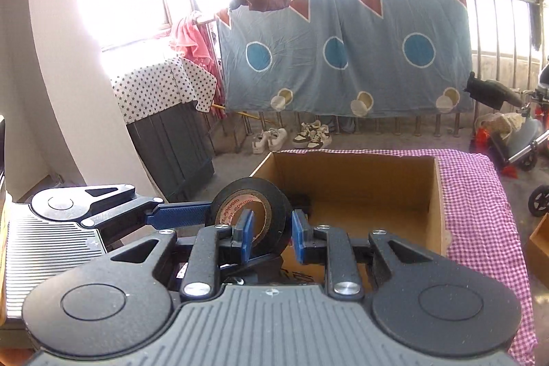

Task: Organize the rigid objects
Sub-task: 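Carry the tape roll into the box and open the right tool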

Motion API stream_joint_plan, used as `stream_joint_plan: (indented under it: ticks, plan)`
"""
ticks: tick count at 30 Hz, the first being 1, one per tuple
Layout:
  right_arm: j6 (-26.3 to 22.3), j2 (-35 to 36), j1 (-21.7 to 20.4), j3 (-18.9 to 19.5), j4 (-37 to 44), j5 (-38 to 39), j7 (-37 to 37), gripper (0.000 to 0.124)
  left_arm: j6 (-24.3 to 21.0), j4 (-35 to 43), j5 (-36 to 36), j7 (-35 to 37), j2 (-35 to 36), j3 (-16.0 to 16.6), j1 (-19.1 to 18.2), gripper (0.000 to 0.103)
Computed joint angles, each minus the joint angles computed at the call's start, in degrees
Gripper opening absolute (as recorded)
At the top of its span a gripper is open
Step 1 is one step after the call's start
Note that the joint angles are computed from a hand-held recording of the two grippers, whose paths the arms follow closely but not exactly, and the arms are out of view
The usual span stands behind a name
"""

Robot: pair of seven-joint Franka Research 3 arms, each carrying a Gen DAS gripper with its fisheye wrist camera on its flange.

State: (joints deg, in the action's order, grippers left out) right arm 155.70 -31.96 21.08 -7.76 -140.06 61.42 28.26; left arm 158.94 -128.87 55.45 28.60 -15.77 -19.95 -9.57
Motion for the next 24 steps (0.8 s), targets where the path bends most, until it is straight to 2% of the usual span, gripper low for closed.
stream_joint_plan:
  ticks: [3, 7, 11, 14, 17, 21, 24]
  plan:
    - [-4.1, 6.4, -0.9, -0.4, 7.4, -2.6, 2.5, 0.026, -0.2, 4.3, -4.2, 5.5, 3.7, 2.0, -0.7, 0.064]
    - [-12.2, 17.4, -4.5, 0.7, 19.1, -7.8, 8.3, 0.026, -2.9, 11.1, -16.5, 18.7, 10.4, 5.3, -2.7, 0.064]
    - [-20.4, 29.2, -8.4, 2.8, 31.2, -13.6, 16.0, 0.026, -9.4, 18.8, -30.8, 32.4, 17.8, 6.9, -3.4, 0.064]
    - [-27.6, 38.7, -11.1, 4.3, 40.9, -18.3, 21.9, 0.026, -15.6, 25.1, -37.7, 39.3, 23.8, 7.2, -2.9, 0.064]
    - [-34.6, 47.9, -12.9, 5.9, 50.8, -22.7, 27.7, 0.026, -22.8, 32.3, -42.7, 44.4, 30.1, 7.3, -2.1, 0.064]
    - [-42.3, 59.0, -14.7, 8.3, 63.6, -27.2, 34.3, 0.026, -30.4, 39.7, -45.9, 47.2, 36.6, 7.7, -1.5, 0.064]
    - [-45.2, 65.2, -15.2, 10.1, 70.7, -30.0, 37.8, 0.026, -33.2, 42.5, -46.5, 47.5, 39.4, 8.2, -1.3, 0.065]
